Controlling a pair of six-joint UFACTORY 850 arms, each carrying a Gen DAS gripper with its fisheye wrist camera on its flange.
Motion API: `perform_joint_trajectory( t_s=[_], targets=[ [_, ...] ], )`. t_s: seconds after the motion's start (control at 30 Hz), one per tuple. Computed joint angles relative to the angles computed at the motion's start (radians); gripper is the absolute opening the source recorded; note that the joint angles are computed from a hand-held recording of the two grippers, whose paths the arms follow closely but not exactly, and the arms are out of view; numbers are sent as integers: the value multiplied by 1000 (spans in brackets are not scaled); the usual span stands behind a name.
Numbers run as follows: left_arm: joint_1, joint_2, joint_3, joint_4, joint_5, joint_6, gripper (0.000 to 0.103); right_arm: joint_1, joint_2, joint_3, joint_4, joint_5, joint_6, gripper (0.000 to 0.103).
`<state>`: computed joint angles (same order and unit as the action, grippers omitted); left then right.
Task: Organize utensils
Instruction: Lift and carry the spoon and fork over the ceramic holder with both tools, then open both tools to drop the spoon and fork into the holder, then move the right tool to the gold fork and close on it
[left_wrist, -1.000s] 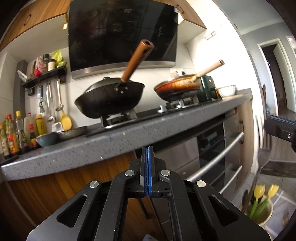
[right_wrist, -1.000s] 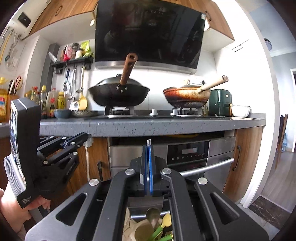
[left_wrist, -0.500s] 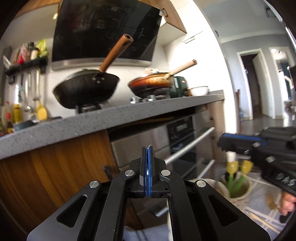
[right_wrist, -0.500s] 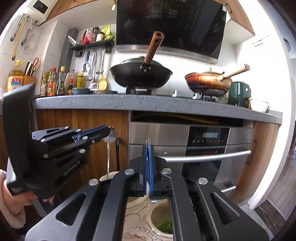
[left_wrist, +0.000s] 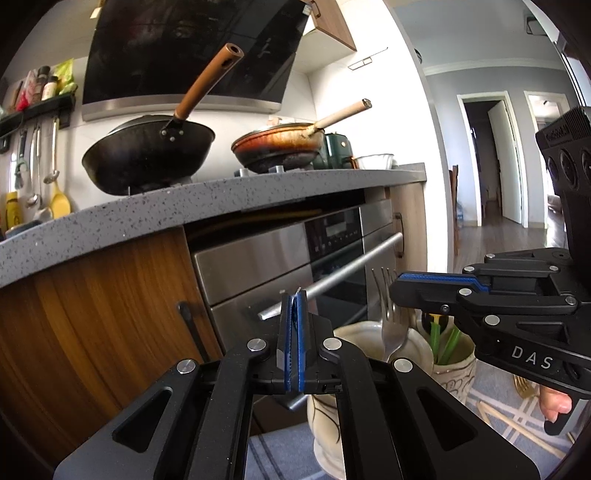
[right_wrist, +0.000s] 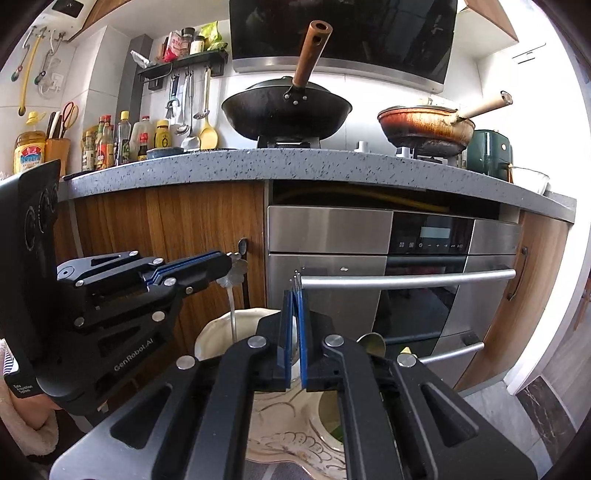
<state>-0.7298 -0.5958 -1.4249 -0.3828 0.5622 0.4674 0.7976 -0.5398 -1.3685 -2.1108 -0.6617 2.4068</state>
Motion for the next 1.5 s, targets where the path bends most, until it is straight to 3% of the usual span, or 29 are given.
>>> perform_joint_trajectory(
  t_s=[0.3, 0.4, 0.43, 0.53, 0.7, 1.07, 1.27, 1.5],
  targets=[
    [4, 5, 11, 12, -25, -32, 4, -2, 11, 5, 11, 26, 1, 3],
    [4, 13, 18, 7, -27, -43, 19, -1, 14, 7, 14, 31, 3, 4],
    [3, 16, 21, 2, -24, -43, 27, 0, 16, 9, 16, 30, 4, 7],
    [-1, 30, 34, -14, -23, -27, 28, 3, 30, 20, 12, 30, 17, 24],
    [-6, 65, 69, -32, -23, -26, 42, 20, 71, 60, 33, 3, 16, 30],
    [-56, 216, 231, -102, -28, 4, 77, 78, 211, 230, 69, -42, 90, 60],
    [-104, 261, 269, -153, -87, 35, 85, 112, 286, 325, 127, -72, 108, 71],
    [-148, 245, 251, -188, -177, 34, 90, 127, 363, 437, 204, -119, 157, 78]
  ],
)
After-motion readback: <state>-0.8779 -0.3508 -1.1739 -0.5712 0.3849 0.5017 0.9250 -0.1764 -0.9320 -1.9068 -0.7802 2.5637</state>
